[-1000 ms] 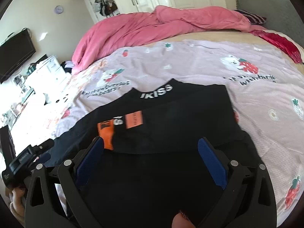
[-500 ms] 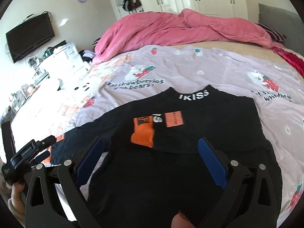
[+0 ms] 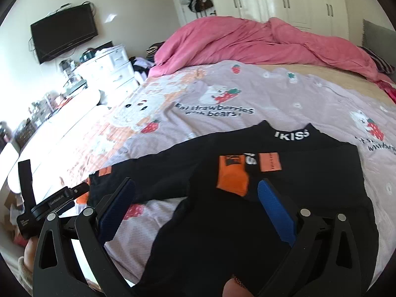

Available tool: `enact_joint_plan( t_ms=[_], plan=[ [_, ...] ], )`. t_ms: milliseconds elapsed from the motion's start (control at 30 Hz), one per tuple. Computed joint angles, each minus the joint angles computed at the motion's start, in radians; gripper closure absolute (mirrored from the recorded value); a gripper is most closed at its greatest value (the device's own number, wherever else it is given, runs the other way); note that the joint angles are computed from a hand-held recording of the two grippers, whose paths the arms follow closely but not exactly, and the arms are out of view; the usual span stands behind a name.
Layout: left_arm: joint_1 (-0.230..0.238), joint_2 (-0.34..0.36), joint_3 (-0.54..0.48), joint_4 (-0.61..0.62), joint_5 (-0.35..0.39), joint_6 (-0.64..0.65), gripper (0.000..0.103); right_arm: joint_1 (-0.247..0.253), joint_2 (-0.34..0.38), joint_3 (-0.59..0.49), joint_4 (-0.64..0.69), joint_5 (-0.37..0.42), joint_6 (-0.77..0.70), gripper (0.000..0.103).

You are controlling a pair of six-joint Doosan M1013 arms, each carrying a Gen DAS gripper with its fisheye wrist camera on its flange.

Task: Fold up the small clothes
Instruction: 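Move the left gripper to the orange cuff of the other sleeve, then grasp the orange cuff with the left gripper and lift it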

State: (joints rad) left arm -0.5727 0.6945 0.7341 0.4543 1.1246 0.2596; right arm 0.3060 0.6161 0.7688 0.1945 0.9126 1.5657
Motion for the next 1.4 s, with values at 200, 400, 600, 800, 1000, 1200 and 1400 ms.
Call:
enact_joint_plan(
  t_ms=[200,400,600,800,1000,1200,1400],
  plan=[
    [0.009,-0.023,0.046,-0.007,0.003,-0.029,0.009,0.023,0.032,-0.051,0.008,0.052,-0.043,0.005],
    [0.021,-0.050,0.103,-0.025,-0.028,-0.078,0.009,0.044,0.063,-0.094,0.019,0.093,-0.089,0.004],
    [0.037,-0.057,0.142,-0.073,-0.097,-0.105,0.009,0.054,0.083,-0.123,0.043,0.118,-0.112,0.004],
    [0.043,-0.037,0.144,-0.069,-0.148,-0.191,0.010,0.049,0.090,-0.123,0.074,0.121,-0.098,0.005],
    [0.033,0.004,0.087,0.025,-0.116,-0.260,0.032,0.028,0.093,-0.117,0.083,0.126,-0.045,0.005],
    [0.044,-0.012,0.127,0.076,-0.180,-0.330,0.077,-0.006,0.078,-0.090,0.074,0.101,0.019,0.005],
    [0.034,-0.037,0.162,0.136,-0.277,-0.333,0.093,-0.040,0.042,-0.019,0.086,0.047,0.063,0.005]
  ],
)
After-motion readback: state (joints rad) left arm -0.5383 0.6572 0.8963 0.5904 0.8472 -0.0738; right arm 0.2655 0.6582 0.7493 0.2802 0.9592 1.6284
